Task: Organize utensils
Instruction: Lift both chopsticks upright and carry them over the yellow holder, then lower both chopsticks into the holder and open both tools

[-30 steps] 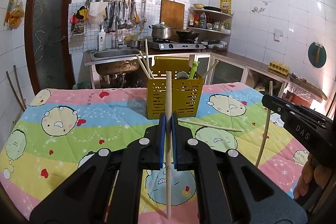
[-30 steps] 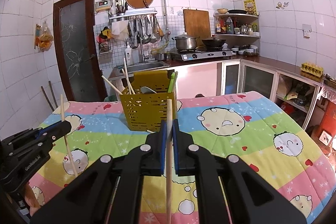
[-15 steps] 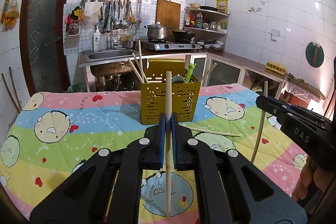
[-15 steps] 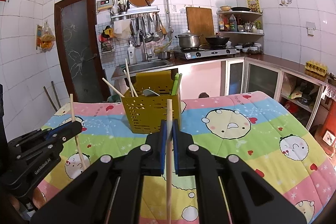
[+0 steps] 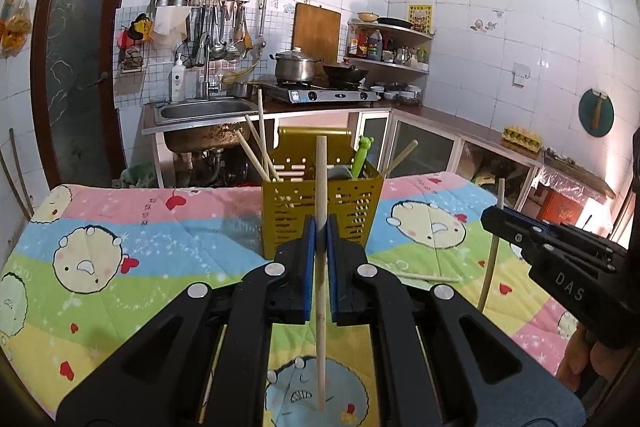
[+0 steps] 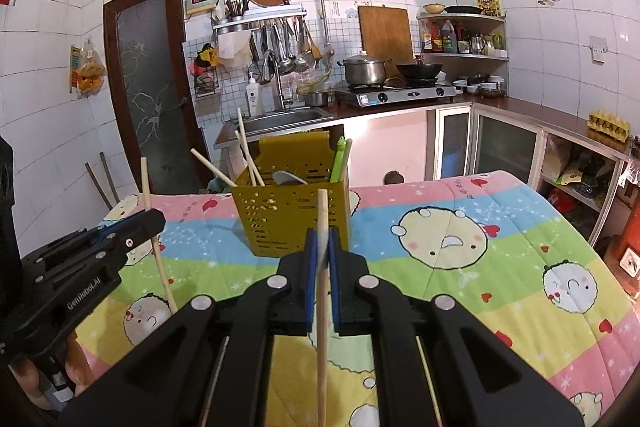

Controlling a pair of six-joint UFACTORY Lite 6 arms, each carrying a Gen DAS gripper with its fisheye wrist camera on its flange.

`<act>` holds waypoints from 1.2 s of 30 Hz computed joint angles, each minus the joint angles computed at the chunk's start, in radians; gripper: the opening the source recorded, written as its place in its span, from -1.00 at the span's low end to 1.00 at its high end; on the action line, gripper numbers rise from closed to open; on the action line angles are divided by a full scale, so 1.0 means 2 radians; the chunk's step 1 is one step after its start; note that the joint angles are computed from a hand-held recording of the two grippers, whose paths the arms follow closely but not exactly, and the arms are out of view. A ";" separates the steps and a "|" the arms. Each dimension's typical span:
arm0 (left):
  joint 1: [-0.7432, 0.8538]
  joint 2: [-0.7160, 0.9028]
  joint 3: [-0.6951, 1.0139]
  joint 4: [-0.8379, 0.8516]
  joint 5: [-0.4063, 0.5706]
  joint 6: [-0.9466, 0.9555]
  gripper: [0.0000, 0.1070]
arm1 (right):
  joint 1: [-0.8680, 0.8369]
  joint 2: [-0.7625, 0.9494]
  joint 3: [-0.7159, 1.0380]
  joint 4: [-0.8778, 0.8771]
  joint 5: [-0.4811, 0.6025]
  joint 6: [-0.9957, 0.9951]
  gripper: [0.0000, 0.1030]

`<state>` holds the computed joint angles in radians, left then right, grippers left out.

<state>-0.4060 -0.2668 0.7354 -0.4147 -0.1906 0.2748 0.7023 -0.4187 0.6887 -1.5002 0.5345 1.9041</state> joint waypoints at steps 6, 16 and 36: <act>0.008 0.038 0.084 -0.081 0.009 0.099 -0.92 | -0.030 0.037 0.074 -0.001 -0.015 -0.040 -0.88; 0.023 0.210 0.378 -0.306 0.003 0.335 -0.92 | -0.083 0.217 0.369 -0.036 -0.019 -0.101 -0.89; 0.042 0.526 0.656 -0.357 0.012 0.367 -0.92 | -0.175 0.439 0.517 -0.198 -0.107 0.063 -0.87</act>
